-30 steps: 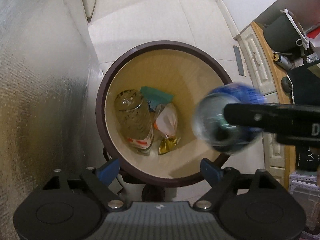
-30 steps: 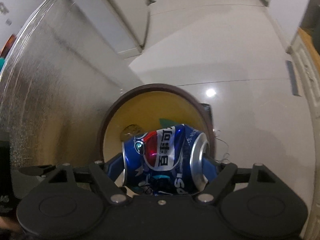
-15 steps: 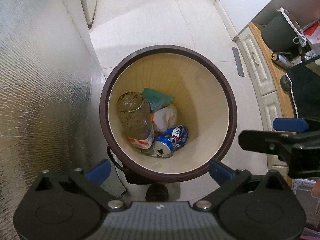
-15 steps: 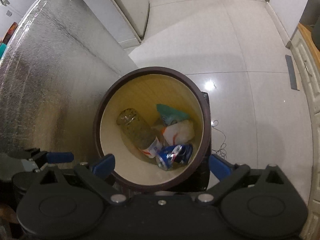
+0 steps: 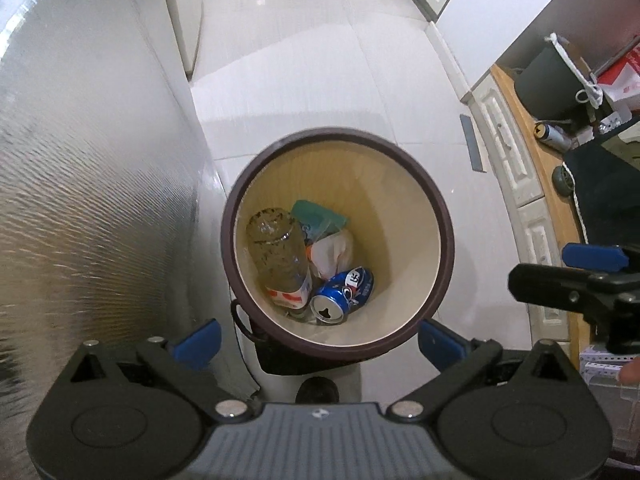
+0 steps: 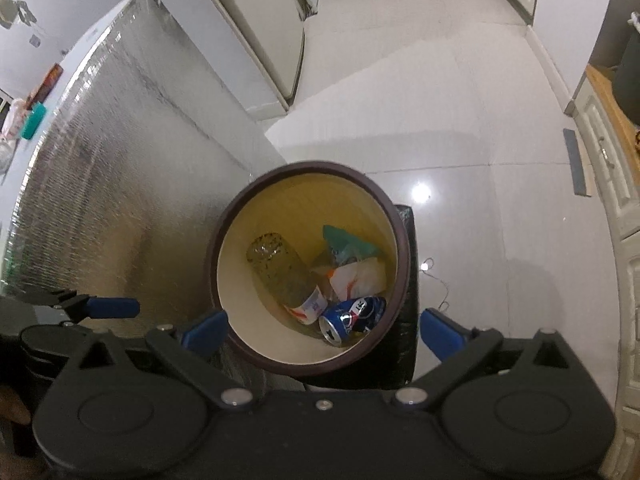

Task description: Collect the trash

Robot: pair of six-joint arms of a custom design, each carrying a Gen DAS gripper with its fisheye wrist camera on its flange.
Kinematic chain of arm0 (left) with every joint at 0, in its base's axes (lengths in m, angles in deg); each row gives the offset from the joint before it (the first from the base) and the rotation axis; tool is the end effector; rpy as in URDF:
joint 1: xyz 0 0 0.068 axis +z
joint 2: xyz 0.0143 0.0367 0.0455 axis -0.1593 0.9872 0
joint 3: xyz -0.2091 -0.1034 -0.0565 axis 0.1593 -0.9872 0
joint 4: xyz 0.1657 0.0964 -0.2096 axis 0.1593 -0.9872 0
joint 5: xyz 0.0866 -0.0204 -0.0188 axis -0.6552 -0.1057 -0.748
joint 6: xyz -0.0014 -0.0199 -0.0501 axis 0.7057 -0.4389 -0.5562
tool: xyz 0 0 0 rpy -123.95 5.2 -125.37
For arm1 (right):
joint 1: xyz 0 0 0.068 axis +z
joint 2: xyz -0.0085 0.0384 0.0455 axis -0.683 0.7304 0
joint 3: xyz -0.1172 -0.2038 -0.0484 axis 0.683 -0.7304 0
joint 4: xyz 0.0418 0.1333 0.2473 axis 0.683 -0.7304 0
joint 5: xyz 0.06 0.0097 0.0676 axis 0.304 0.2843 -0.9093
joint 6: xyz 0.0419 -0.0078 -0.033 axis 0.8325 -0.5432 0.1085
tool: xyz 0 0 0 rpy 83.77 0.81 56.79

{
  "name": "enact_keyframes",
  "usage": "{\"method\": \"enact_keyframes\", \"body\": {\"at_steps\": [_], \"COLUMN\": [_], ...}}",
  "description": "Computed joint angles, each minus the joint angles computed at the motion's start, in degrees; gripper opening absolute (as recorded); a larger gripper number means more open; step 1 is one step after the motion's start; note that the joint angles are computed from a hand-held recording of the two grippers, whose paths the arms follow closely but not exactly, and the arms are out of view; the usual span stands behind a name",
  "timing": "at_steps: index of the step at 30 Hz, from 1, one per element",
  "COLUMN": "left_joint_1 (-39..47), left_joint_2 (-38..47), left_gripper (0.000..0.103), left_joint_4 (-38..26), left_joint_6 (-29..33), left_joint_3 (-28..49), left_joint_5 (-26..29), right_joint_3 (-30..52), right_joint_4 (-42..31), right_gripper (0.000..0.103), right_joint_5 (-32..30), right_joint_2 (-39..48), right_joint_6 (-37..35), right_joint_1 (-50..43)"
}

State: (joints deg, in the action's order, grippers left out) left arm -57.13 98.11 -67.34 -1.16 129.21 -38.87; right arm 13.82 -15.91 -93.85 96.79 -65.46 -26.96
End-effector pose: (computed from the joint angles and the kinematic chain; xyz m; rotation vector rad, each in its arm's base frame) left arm 0.1902 -0.2056 0.1481 -0.2991 2.9146 -0.1631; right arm 0.2734 0.0910 0.1484 -0.4708 2.8322 0.5298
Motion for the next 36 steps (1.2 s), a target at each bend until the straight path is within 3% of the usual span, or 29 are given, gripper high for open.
{"method": "enact_keyframes", "body": {"at_steps": [23, 36], "left_joint_1": [-8.29, -16.46], "left_joint_2": [-13.09, -19.91], "left_gripper": [0.103, 0.103], "left_joint_4": [-21.83, -31.2], "left_joint_6": [-8.61, -17.94], "left_joint_3": [10.21, 12.96], "left_joint_5": [-9.15, -14.26], "right_joint_3": [2.69, 3.92], "right_joint_4": [-15.29, -23.23], "right_gripper": [0.103, 0.103], "right_joint_5": [5.42, 9.5], "right_joint_2": [-20.16, -28.07], "right_joint_6": [0.65, 2.47], "right_joint_1": [1.19, 3.45]}}
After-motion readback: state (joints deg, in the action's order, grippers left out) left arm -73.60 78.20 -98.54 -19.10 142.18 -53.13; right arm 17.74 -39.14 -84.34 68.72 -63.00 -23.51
